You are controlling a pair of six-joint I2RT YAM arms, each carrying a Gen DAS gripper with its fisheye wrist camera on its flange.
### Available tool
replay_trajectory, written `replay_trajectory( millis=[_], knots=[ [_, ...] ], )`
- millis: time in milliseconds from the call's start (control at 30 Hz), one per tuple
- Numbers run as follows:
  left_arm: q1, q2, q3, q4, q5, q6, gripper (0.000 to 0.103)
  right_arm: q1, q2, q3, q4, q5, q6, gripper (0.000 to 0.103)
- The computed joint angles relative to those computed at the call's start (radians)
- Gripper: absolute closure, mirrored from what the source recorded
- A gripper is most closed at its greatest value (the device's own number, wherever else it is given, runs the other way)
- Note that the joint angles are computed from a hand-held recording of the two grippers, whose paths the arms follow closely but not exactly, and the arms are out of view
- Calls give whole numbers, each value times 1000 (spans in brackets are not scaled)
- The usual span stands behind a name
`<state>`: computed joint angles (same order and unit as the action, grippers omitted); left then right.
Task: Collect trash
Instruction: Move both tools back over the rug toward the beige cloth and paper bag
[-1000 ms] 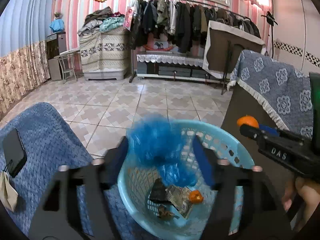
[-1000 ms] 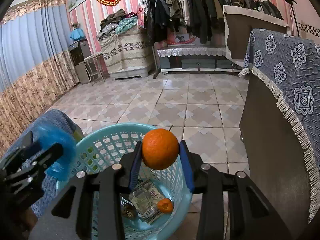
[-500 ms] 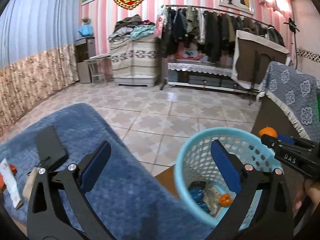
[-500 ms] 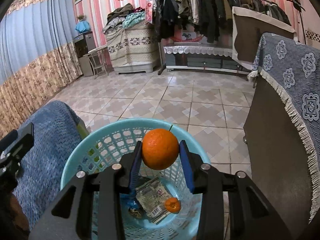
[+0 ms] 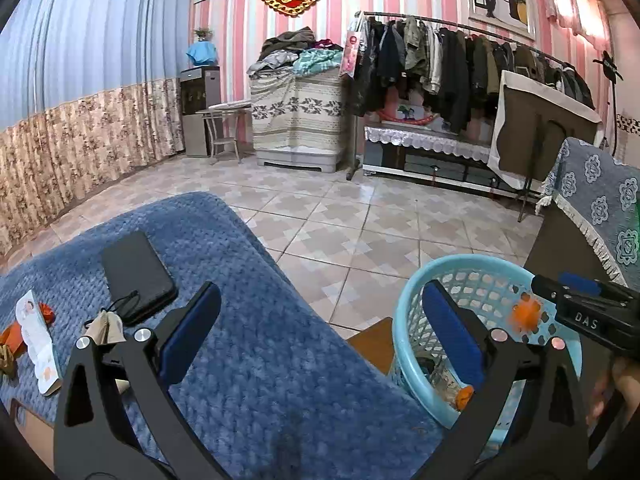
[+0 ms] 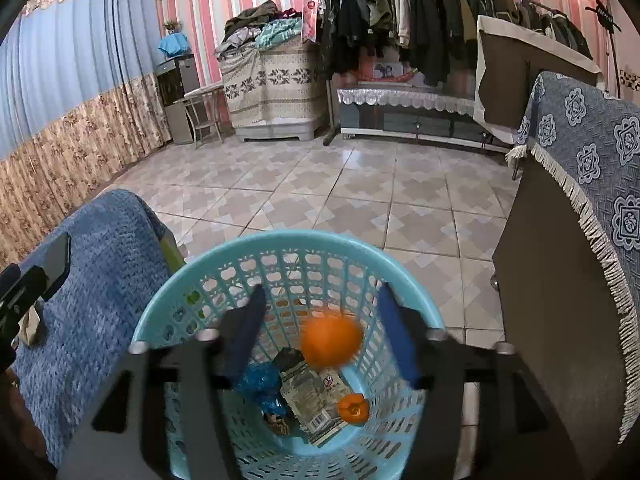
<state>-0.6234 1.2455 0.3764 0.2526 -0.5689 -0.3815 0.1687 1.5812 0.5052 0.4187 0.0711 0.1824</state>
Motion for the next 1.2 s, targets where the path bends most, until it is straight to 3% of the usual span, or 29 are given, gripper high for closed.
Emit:
replay_trajectory(
  millis=[67,167,267,400,467,800,1200],
  knots=[
    [5,-8,-3,-4,0,-1,6,7,-5,-1,0,1,0,39],
    [12,-37,-13,-19,-4,2,6,24,-1,2,2,15,1,24],
    [14,-77,-23,-44,-18,3,6,48,-4,3,0,52,-5,16],
    [21,-139,-42,-82,-31,5,6,79,-14,1,-3,97,-7,14],
    [33,-164,-48,-102,-29,7,6,89,-16,7,-14,110,-3,8],
    [137,-383,-115,-225,9,21,6,161,-42,13,-32,154,14,8],
    [422,-741,-196,-455,165,116,6,325,-11,65,-68,249,54,8]
  ],
)
